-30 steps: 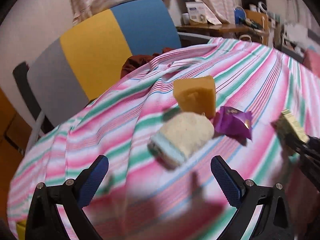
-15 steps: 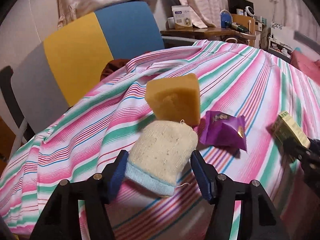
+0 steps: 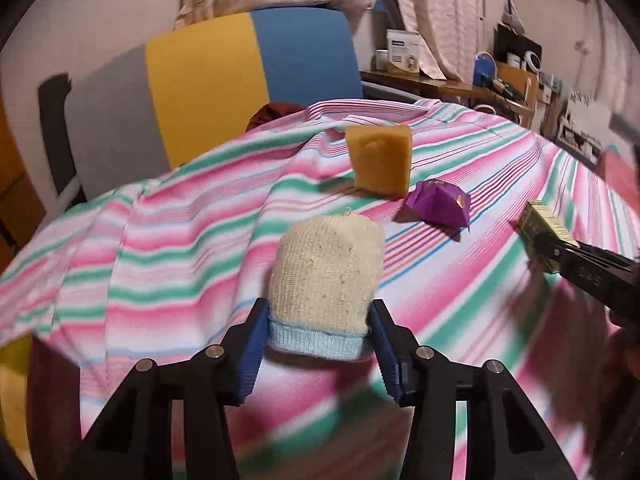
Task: Organize objects
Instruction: 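Carry the green box and white knit roll over the gold tray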
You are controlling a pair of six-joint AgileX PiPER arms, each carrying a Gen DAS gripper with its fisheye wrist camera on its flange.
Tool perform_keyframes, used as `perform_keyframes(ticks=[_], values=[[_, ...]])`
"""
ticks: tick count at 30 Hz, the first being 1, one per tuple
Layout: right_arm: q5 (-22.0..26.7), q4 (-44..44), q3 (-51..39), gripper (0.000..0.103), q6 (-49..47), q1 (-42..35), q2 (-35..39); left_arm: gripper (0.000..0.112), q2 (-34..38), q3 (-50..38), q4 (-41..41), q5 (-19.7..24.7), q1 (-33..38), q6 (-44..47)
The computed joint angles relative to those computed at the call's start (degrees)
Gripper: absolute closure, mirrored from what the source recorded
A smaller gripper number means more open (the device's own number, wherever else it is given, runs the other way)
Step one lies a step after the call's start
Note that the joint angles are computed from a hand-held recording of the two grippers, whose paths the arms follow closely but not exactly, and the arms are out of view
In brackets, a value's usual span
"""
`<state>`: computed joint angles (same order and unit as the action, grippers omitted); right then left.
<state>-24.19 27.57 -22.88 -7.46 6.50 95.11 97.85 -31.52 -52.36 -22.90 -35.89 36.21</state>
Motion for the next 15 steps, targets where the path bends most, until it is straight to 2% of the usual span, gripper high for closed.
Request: perform_keyframes(ticks=[8,15], values=[[-3.94,7.89,2.21,0.072,-7.13,4.94,-2.67,0.063,-11.25,11.57,4.21,0.08,-0.08,-9.66],[-4.15,15.98,3.37,0.073,-14.7,10.69,-5.45,0.063,-22.15,20.89,6.22,2.86,3.03,-17.28]])
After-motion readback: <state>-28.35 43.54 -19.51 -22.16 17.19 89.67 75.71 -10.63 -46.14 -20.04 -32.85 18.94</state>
